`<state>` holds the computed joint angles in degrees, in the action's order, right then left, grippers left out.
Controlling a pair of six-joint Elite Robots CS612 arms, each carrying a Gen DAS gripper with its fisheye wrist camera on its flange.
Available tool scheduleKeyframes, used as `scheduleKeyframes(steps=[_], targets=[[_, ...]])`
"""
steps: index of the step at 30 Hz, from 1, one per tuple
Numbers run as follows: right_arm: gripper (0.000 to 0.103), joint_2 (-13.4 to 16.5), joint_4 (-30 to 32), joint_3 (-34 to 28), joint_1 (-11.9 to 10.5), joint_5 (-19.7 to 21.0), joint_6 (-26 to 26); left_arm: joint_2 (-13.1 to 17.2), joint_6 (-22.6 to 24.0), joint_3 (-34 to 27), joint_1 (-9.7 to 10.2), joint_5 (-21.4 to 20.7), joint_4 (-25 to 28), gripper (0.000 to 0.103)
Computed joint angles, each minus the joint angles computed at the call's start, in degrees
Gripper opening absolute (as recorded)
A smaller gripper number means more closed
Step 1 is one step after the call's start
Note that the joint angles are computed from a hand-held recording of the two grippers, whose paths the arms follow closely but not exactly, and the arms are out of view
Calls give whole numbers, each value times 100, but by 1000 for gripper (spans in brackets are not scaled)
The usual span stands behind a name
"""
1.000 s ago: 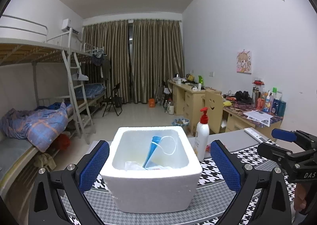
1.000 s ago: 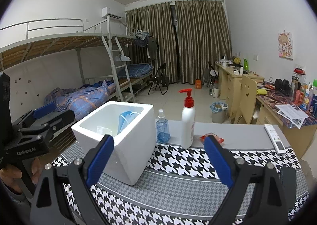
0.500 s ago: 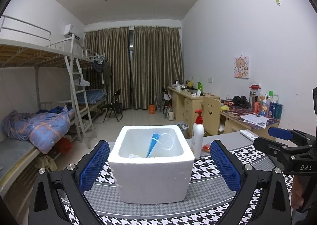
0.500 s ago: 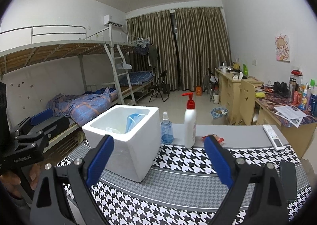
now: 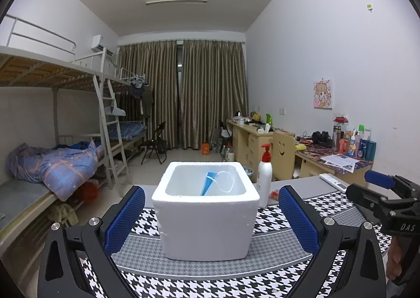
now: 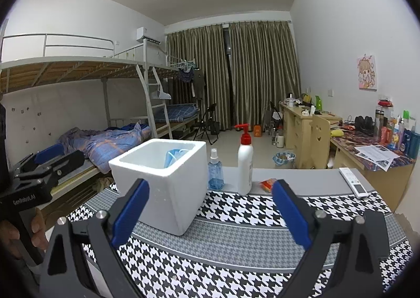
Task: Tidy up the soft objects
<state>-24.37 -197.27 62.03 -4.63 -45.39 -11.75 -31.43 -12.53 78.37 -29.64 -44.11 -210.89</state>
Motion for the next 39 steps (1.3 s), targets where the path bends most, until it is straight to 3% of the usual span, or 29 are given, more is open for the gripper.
scheduleKeyframes(steps=[10, 27, 39], targets=[[102, 57, -245, 54, -9, 55, 69, 62, -112, 22, -5, -42, -97, 102], [102, 153, -312, 10, -16, -2, 268, 125, 10, 55, -62, 116, -328, 102], [102, 132, -236, 128, -10, -51, 100, 145, -349, 119, -39, 70, -119, 102]])
